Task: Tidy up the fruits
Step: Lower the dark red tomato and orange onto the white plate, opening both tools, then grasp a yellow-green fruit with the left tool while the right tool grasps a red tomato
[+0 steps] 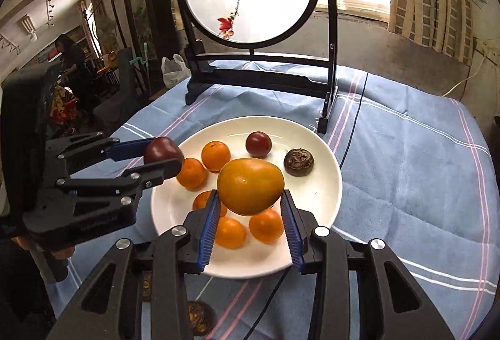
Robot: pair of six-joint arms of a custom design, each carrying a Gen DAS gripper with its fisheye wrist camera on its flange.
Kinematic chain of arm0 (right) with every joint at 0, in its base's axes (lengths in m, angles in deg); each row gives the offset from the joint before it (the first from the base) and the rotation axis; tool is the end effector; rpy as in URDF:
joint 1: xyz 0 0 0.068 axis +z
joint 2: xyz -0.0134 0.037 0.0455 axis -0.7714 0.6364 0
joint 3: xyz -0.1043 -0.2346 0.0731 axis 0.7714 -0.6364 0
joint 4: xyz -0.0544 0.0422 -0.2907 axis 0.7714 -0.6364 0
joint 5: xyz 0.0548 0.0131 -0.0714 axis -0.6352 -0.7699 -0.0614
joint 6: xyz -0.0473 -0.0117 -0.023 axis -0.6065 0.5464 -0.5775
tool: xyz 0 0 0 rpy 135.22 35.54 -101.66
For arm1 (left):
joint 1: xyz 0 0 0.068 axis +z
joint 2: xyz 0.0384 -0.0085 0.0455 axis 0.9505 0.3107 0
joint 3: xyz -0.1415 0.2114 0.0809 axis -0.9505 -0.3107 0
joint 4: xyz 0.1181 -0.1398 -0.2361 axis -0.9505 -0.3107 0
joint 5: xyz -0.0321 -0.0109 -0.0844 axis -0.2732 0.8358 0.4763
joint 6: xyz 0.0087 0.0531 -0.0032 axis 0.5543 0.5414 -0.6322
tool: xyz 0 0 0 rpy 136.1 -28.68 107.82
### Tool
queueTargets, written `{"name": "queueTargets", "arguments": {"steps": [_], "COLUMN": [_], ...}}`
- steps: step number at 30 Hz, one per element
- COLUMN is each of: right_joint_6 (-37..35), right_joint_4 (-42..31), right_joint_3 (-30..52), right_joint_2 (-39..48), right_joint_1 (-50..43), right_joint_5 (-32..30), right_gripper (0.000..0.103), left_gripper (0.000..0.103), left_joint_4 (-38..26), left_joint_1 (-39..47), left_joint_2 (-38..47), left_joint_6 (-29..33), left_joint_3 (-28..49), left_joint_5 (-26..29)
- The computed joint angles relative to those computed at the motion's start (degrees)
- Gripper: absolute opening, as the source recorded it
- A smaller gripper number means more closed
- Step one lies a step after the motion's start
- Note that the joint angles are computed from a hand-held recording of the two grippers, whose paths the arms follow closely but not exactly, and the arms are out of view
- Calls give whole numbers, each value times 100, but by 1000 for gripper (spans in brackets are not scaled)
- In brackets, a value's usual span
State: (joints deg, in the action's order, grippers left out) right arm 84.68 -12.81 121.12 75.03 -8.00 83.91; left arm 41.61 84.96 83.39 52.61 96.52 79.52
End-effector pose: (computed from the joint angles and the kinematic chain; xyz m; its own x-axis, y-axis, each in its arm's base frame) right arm 0.2314 0.1882 0.0841 -0.6851 0.1884 -0.7037 0.1370 0.9821 0.1295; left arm 0.3326 0.0559 0.0823 -0.4731 0.5574 -0.6823 0.7371 0.6746 0.0401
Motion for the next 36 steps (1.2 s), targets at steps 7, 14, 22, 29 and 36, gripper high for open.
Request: {"name": "queueTargets", "arguments": {"steps": [7,14,22,29,36], "right_joint_6": [-283,-385,-392,-324,-5], "right_joint_4": [304,374,214,297,-72], "right_joint_3": [304,449,555,345,-396], "right_joint_2": [744,1030,1124,856,-65], "right_joint_1": [-672,-851,-946,-839,94], "right_joint_5": [-468,-608,-749,-568,-120], "right_gripper": [40,40,41,44,52], "left_gripper": [40,40,40,54,55], "left_joint_4": [403,479,467,511,127], "left_joint_1": [-369,-478,-554,-482,-2], "left_joint_2": [518,637,716,599,82], "left_joint_6": [-332,-360,-405,-377,155], "left_joint_3": [211,269,298,206,-132], "left_joint_5": [-423,-513,-651,-498,-85]}}
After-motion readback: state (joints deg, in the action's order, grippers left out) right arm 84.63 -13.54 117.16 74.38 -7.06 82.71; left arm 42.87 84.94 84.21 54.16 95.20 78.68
